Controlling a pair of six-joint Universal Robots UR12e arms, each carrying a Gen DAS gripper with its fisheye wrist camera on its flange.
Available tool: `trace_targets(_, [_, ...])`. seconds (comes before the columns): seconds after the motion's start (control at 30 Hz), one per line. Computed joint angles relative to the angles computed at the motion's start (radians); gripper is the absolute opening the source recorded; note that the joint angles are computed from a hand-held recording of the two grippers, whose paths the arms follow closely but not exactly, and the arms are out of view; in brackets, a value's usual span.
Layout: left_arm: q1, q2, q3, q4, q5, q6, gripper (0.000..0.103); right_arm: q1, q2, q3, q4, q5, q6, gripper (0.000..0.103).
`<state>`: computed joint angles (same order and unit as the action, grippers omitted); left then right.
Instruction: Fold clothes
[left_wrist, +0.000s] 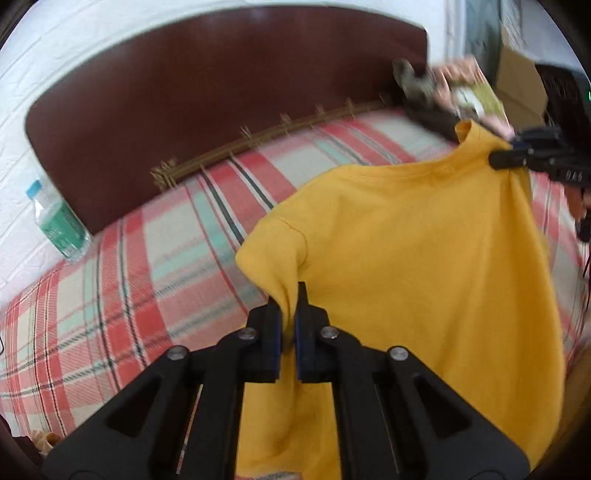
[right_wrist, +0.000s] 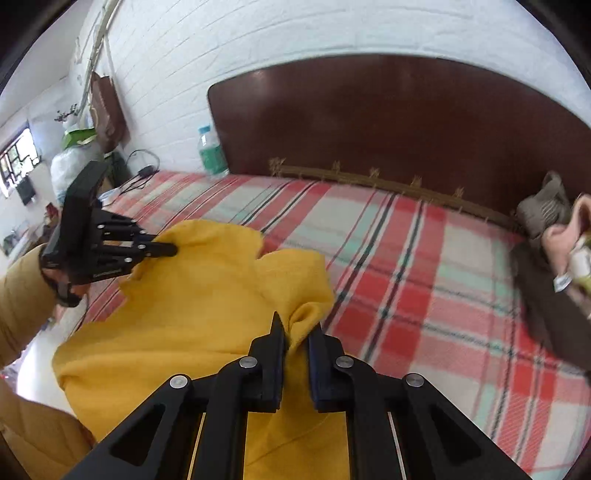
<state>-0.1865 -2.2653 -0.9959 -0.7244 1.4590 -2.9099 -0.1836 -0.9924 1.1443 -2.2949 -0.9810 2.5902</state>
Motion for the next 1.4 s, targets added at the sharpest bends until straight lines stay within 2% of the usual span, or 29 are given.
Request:
trace_targets(0.1, [0.003,-0.037,0.080,0.023,0.016,-0.054,0.007,0.002,0.048,-0.095,-0.053,-0.031,0.066,0.009])
trace_targets(0.17, [0.000,-0.068,0.140,0.028,0.048,-0.083,0.007,0.017,0.095,-0.174,-0.093,-0.106,0.064,0.010])
trace_targets(0.23, [-0.006,-0.105,0.203,0.019,0.110,-0.118,0.007,0.037,0.145,-0.260,-0.093,-0.170,0.026,0.010])
trace_targets(0.3, [-0.012,-0.148,0.273,-0.009,0.174,-0.153,0.008,0.054,0.195,-0.337,-0.090,-0.236,0.026,0.010])
trace_targets(0.37, [-0.017,-0.198,0.351,-0.052,0.236,-0.192,0.017,0.073,0.242,-0.401,-0.089,-0.303,0.026,0.011])
trace_targets(0.47, [-0.022,-0.281,0.486,-0.204,0.335,-0.242,0.031,0.099,0.317,-0.502,-0.072,-0.403,0.036,0.015])
trace_targets(0.5, [-0.020,-0.300,0.519,-0.263,0.341,-0.253,0.040,0.106,0.339,-0.532,-0.045,-0.439,0.041,0.025])
trace_targets(0.53, [-0.015,-0.301,0.517,-0.291,0.332,-0.274,0.042,0.110,0.359,-0.565,-0.004,-0.469,0.053,0.027])
trace_targets(0.57, [-0.008,-0.284,0.480,-0.277,0.312,-0.297,0.043,0.109,0.369,-0.580,0.031,-0.473,0.073,0.028])
trace_targets(0.63, [0.008,-0.228,0.370,-0.204,0.272,-0.341,0.043,0.089,0.343,-0.533,0.035,-0.405,0.125,0.041])
trace_targets(0.77, [0.038,-0.074,0.097,-0.010,0.173,-0.374,0.063,0.025,0.232,-0.345,-0.035,-0.192,0.225,0.051])
trace_targets(0.8, [0.046,-0.033,0.031,0.017,0.131,-0.364,0.068,0.006,0.203,-0.299,-0.046,-0.129,0.245,0.067])
trace_targets(0.83, [0.053,0.004,-0.030,0.038,0.089,-0.355,0.069,-0.021,0.178,-0.263,-0.016,-0.039,0.245,0.076])
trace_targets(0.9, [0.067,0.070,-0.141,0.057,0.008,-0.335,0.069,-0.073,0.122,-0.171,0.099,0.138,0.171,0.078])
trace_targets(0.97, [0.074,0.133,-0.249,0.071,-0.062,-0.335,0.069,-0.106,0.047,-0.051,0.214,0.225,0.059,0.079])
trace_targets(1.0, [0.076,0.159,-0.294,0.077,-0.091,-0.339,0.069,-0.120,0.018,-0.009,0.291,0.254,-0.007,0.079])
trace_targets(1.1, [0.088,0.220,-0.410,0.112,-0.214,-0.398,0.069,-0.137,-0.061,0.112,0.437,0.246,-0.123,0.079])
trace_targets(1.17, [0.094,0.249,-0.477,0.156,-0.299,-0.450,0.070,-0.144,-0.103,0.183,0.467,0.247,-0.140,0.079])
trace_targets(1.23, [0.088,0.264,-0.520,0.192,-0.332,-0.479,0.074,-0.149,-0.124,0.227,0.486,0.291,-0.153,0.079])
trace_targets(1.33, [0.080,0.260,-0.543,0.213,-0.394,-0.517,0.076,-0.137,-0.127,0.252,0.458,0.309,-0.123,0.079])
trace_targets(1.4, [0.073,0.250,-0.545,0.223,-0.418,-0.539,0.076,-0.128,-0.122,0.266,0.403,0.327,-0.087,0.079])
